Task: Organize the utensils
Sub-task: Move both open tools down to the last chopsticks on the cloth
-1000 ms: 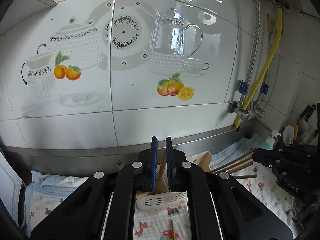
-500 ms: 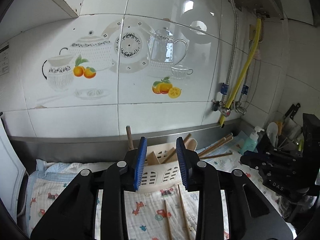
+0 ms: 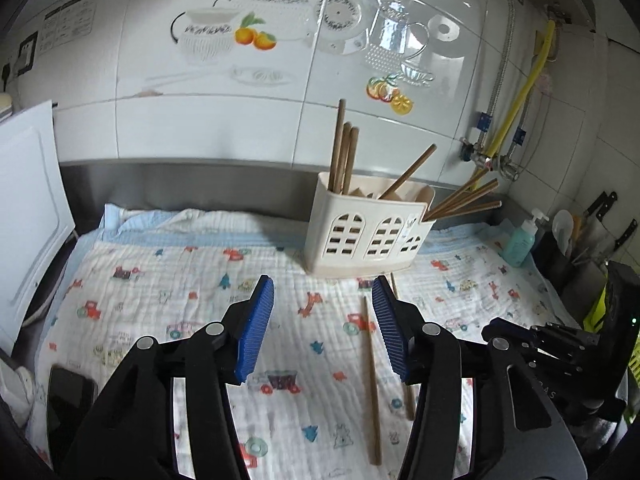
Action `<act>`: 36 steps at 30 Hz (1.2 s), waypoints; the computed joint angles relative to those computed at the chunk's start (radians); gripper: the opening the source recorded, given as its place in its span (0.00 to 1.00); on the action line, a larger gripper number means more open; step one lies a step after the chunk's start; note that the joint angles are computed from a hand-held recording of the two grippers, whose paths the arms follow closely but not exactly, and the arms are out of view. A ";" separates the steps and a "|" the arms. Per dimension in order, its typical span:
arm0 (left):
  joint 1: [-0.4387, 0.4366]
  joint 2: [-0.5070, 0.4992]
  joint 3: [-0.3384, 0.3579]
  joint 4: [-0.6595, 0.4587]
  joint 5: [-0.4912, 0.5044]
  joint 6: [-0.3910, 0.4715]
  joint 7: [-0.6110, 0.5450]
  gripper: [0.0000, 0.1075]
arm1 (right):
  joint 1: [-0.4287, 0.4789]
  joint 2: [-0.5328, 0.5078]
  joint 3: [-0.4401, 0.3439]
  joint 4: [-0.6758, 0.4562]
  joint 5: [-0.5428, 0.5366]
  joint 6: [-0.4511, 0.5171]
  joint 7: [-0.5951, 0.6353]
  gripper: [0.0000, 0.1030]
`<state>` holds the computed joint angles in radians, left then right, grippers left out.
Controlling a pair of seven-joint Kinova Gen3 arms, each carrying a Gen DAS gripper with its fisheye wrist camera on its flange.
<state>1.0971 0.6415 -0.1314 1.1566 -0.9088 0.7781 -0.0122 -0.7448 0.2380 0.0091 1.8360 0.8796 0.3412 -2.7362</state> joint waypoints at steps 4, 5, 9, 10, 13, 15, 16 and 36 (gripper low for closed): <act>0.037 0.007 -0.014 0.036 -0.018 0.090 0.049 0.53 | -0.015 0.037 0.002 0.014 0.002 -0.033 -0.063 0.14; 0.038 0.003 -0.011 0.052 -0.023 0.096 0.064 0.58 | -0.041 0.049 0.029 0.014 -0.001 -0.038 -0.074 0.14; 0.038 -0.024 0.000 0.130 -0.057 0.090 0.155 0.60 | -0.091 0.093 0.074 -0.002 -0.035 -0.045 -0.088 0.13; 0.035 -0.033 0.005 0.151 -0.066 0.082 0.179 0.60 | -0.095 0.105 0.077 -0.009 -0.048 -0.043 -0.086 0.13; 0.024 -0.047 0.023 0.192 -0.093 0.075 0.219 0.60 | -0.104 0.137 0.087 -0.031 -0.093 -0.037 -0.066 0.13; 0.018 -0.053 0.034 0.208 -0.108 0.079 0.234 0.60 | -0.108 0.156 0.093 -0.047 -0.125 -0.027 -0.052 0.13; 0.015 -0.054 0.040 0.212 -0.113 0.081 0.242 0.60 | -0.113 0.163 0.099 -0.052 -0.138 -0.026 -0.050 0.13; -0.031 -0.069 0.081 0.278 -0.142 0.022 0.315 0.61 | -0.116 0.239 0.114 -0.147 -0.286 0.061 0.034 0.14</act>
<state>1.0659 0.5729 -0.0499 1.4346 -1.0504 0.8004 0.3028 -0.8607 0.4766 0.1236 1.6888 0.5941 0.4023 -2.7020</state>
